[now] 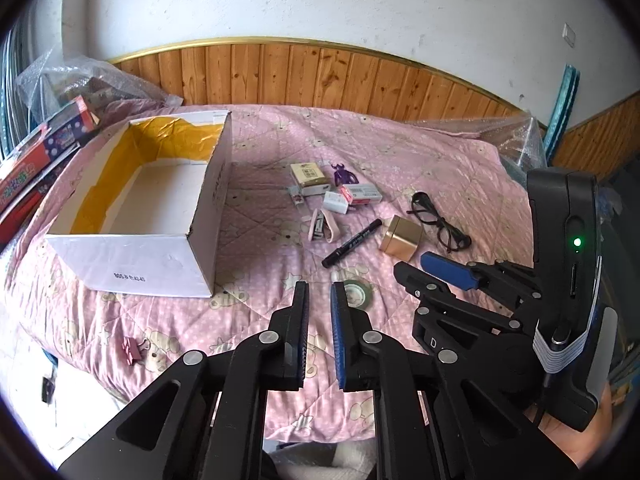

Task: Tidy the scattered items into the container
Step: 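Move the left tool toward the black marker while the right tool approaches the gold cube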

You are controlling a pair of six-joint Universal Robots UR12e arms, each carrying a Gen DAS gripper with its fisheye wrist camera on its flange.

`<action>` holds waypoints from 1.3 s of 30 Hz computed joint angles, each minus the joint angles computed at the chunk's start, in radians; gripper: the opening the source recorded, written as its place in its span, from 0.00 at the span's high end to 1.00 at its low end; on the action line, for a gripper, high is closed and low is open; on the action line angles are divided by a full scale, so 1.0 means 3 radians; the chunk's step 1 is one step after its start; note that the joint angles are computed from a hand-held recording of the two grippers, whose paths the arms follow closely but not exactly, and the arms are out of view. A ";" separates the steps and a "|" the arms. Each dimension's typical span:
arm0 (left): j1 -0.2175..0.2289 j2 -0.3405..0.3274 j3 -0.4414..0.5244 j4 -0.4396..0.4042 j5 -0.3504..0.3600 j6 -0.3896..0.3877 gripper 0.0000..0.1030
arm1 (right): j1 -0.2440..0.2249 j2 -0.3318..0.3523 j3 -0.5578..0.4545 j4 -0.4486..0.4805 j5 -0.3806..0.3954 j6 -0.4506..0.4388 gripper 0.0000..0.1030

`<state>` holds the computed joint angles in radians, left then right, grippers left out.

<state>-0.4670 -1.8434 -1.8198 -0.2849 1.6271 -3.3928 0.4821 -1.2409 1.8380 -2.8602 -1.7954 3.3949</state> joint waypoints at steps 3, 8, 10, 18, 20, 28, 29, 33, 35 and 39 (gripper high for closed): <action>-0.0028 -0.0012 0.0014 0.0020 0.0062 -0.0003 0.94 | 0.0010 -0.0001 -0.0005 -0.0014 -0.0002 -0.0028 0.88; -0.0043 -0.0043 0.0037 -0.0021 0.0070 -0.0028 0.97 | 0.0011 0.0002 0.0006 -0.0072 0.0022 -0.0061 0.96; -0.0047 -0.0055 0.0042 -0.0026 0.0055 -0.0015 0.98 | 0.0015 0.0003 0.0011 -0.0100 0.0008 -0.0079 0.97; -0.0071 -0.0081 0.0078 -0.0047 0.0230 -0.0063 0.99 | 0.0016 0.0013 -0.0002 -0.0152 0.0113 -0.0119 0.98; -0.0061 -0.0086 0.0085 -0.0064 0.0275 -0.0091 0.99 | 0.0015 0.0020 -0.0010 -0.0159 0.0136 -0.0128 0.98; -0.0052 -0.0082 0.0072 -0.0083 0.0369 -0.0164 0.99 | -0.0001 0.0028 0.0000 -0.0180 0.0193 -0.0171 0.98; -0.0054 -0.0080 0.0067 -0.0078 0.0377 -0.0164 0.99 | 0.0004 0.0031 0.0001 -0.0191 0.0194 -0.0179 0.98; -0.0049 -0.0078 0.0056 -0.0094 0.0362 -0.0182 0.99 | 0.0026 0.0044 -0.0007 -0.0199 0.0190 -0.0192 0.98; -0.0046 -0.0077 0.0051 -0.0101 0.0355 -0.0202 0.98 | 0.0034 0.0048 -0.0008 -0.0200 0.0183 -0.0196 0.98; -0.0043 -0.0072 0.0048 -0.0117 0.0348 -0.0238 0.98 | 0.0039 0.0045 -0.0006 -0.0208 0.0204 -0.0213 0.98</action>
<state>-0.4798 -1.8650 -1.8055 -0.3200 1.7316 -3.4643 0.4938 -1.2275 1.8362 -2.9226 -1.7341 3.3311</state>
